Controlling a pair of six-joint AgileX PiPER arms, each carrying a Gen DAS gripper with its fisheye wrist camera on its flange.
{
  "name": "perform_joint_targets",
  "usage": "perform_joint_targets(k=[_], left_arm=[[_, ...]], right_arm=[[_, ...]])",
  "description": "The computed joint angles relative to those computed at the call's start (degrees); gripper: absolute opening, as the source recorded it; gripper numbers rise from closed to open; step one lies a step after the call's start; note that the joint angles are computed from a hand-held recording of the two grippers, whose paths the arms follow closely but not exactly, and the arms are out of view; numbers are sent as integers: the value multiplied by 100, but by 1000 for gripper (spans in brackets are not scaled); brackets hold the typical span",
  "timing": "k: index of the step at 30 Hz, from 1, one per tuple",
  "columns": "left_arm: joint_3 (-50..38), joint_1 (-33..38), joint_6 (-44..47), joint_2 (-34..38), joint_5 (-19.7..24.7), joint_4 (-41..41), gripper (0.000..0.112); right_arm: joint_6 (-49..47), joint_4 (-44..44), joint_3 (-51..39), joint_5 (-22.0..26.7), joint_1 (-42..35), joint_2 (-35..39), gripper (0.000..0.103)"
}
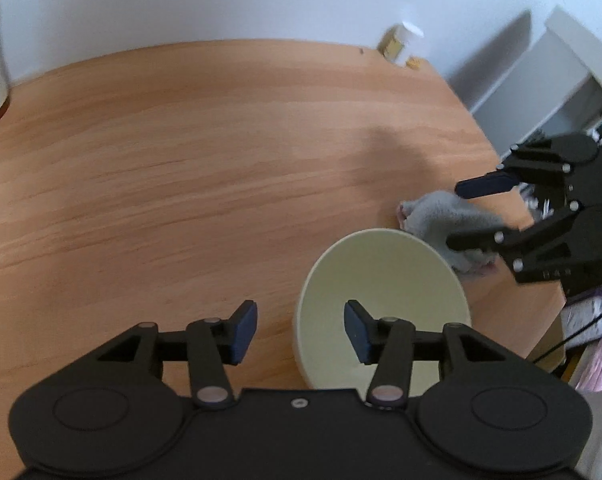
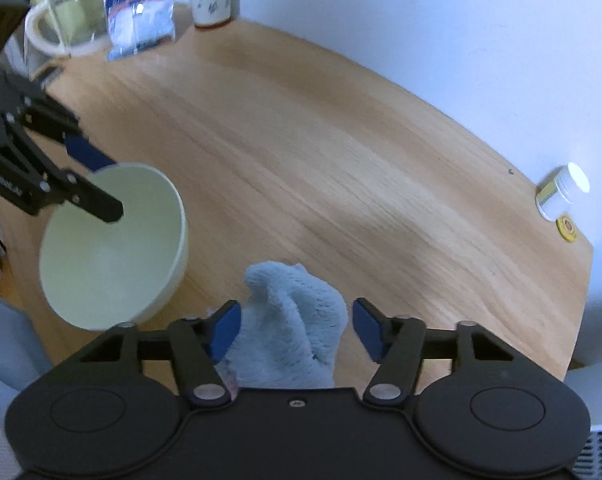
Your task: Clean bowl
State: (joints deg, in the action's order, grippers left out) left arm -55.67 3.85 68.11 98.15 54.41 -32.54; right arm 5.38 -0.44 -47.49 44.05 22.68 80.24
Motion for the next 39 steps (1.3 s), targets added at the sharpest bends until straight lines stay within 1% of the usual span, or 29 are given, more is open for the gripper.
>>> perform_joint_targets(k=[1, 3, 5, 6, 7, 9, 10, 11, 12, 14, 19, 21, 23, 24, 26, 30, 32, 34, 37, 39], left_arm=[[-48, -19, -4, 38, 46, 39, 49], [-134, -90, -65, 120, 37, 148, 49], [-195, -143, -86, 167, 26, 244, 49], [-217, -163, -81, 185, 31, 265, 49], [-235, -181, -70, 203, 42, 268, 48], [-293, -213, -63, 252, 100, 287, 45], [-332, -221, -62, 283, 158, 297, 44], [-357, -237, -24, 303, 208, 302, 41], [-376, -259, 14, 316, 241, 322, 33], [-413, -294, 62, 340, 285, 378, 26], [-496, -344, 93, 419, 397, 478, 24], [-508, -395, 74, 431, 377, 549, 21], [-488, -487, 37, 400, 277, 701, 20], [-473, -538, 14, 379, 217, 788, 16], [-469, -558, 48, 344, 216, 808, 15], [-480, -555, 35, 305, 220, 803, 14], [-431, -536, 104, 261, 188, 723, 13], [-288, -442, 358, 161, 123, 479, 10], [-40, -365, 719, -51, -40, 215, 7], [169, -309, 1012, -251, -199, 17, 7]], right_arm=[[-105, 73, -33, 23, -52, 90, 45], [-233, 99, -94, 90, -113, 256, 39], [-369, 130, -132, 126, -168, 336, 39], [-401, 196, -169, 160, -198, 370, 35], [-432, 261, -207, 195, -228, 404, 34], [-399, 320, -248, 239, -212, 457, 33], [-276, 271, -178, 211, -97, 422, 32], [-294, 266, -174, 241, -86, 429, 32], [-247, 253, -186, 257, -71, 446, 32], [-89, 252, -199, 285, -83, 454, 32], [186, 180, -130, 372, -28, 292, 32], [545, -126, -94, 352, 180, 244, 32], [896, -434, -70, 281, 460, 241, 33], [1028, -566, -53, 276, 568, 232, 33], [1300, -838, -29, 287, 797, 222, 33], [1418, -1148, -206, 525, 1063, 278, 34], [1408, -1005, -232, 571, 992, 226, 31], [1314, -796, -276, 644, 826, 137, 24], [1111, -156, -294, 643, 324, -57, 19], [942, 285, -278, 650, -29, -214, 19]])
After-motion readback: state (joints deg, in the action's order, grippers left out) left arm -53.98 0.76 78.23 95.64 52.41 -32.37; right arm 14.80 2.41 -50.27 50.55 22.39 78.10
